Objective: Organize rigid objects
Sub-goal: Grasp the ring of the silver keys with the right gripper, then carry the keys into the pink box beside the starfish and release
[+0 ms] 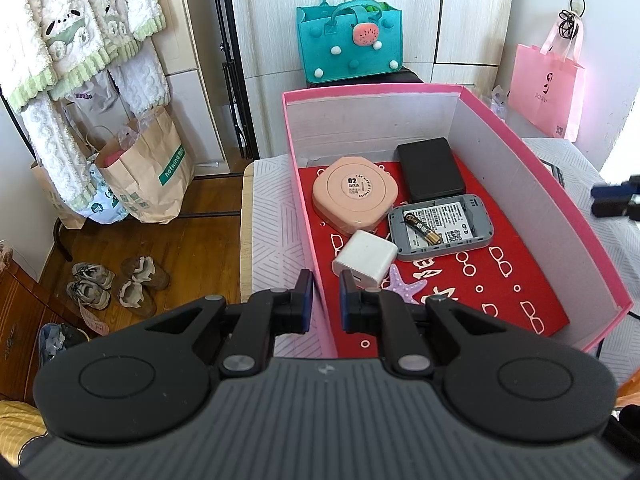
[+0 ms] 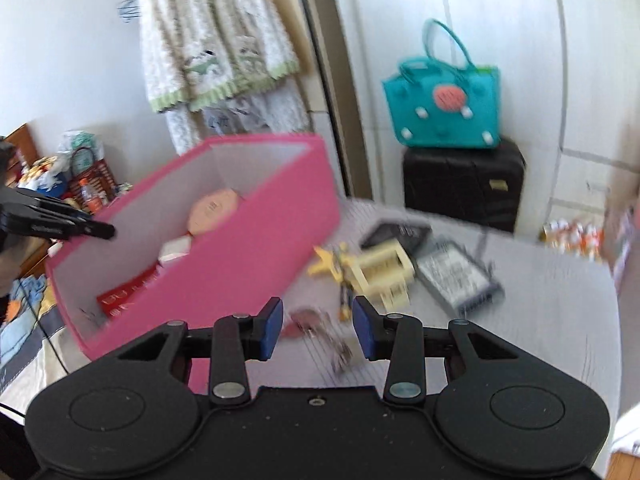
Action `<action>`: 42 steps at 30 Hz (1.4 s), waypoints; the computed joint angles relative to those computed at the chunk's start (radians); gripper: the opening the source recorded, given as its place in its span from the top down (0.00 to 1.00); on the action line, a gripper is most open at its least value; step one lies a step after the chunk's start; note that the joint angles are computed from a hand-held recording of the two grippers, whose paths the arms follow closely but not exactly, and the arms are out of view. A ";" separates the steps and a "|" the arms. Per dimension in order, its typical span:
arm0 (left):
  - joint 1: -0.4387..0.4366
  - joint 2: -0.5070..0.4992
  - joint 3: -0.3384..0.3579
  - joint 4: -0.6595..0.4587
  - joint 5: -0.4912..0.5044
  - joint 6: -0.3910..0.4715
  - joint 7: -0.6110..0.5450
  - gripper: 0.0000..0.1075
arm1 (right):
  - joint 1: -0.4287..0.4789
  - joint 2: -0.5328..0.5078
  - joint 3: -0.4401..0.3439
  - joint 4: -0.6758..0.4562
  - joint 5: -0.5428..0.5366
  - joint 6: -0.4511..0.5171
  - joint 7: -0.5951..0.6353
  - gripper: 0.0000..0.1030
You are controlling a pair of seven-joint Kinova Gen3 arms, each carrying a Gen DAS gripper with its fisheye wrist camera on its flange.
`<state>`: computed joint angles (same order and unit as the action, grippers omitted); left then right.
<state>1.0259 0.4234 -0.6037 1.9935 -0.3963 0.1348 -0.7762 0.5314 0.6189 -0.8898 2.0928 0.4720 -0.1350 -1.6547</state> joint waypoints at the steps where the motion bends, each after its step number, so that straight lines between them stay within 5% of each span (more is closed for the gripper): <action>1: 0.000 -0.001 0.000 0.000 0.000 0.001 -0.001 0.89 | -0.032 -0.003 0.046 0.017 -0.010 -0.027 -0.007 0.63; 8: -0.004 -0.003 0.007 -0.002 -0.004 0.005 0.003 0.89 | -0.312 -0.011 0.371 0.071 0.026 -0.201 -0.128 0.71; 13: 0.003 -0.005 -0.009 0.015 0.004 -0.023 0.002 0.89 | -0.530 -0.020 0.602 0.089 -0.062 -0.316 -0.103 0.70; 17: -0.002 -0.008 -0.009 0.019 0.034 -0.030 -0.029 0.89 | -0.631 -0.017 0.750 0.092 0.044 -0.384 -0.255 0.83; 19: 0.001 -0.006 -0.014 0.019 0.045 -0.030 -0.043 0.89 | -0.594 -0.013 0.732 0.100 0.103 -0.411 -0.337 0.95; 24: -0.002 -0.008 -0.015 0.023 0.074 -0.036 -0.073 0.89 | -0.496 -0.014 0.679 0.104 0.293 -0.430 -0.540 0.95; 32: 0.036 0.002 -0.053 0.029 0.116 -0.046 -0.103 0.89 | -0.126 0.103 0.352 0.041 0.618 -0.440 -0.865 0.95; 37: 0.035 0.002 -0.053 0.029 0.134 -0.044 -0.128 0.89 | 0.029 0.149 0.141 -0.015 0.822 -0.305 -1.069 0.95; 40: 0.037 0.005 -0.052 0.022 0.136 -0.035 -0.136 0.89 | 0.032 0.123 0.142 -0.037 0.941 -0.318 -1.191 0.95; 42: 0.038 0.008 -0.051 0.015 0.132 -0.028 -0.137 0.89 | -0.018 0.076 0.220 -0.052 0.999 -0.387 -1.272 0.95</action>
<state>1.0634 0.4313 -0.6543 2.0087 -0.2642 0.1065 -0.9136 0.5134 0.6954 -0.6703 2.0406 1.4707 -0.5216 -2.9268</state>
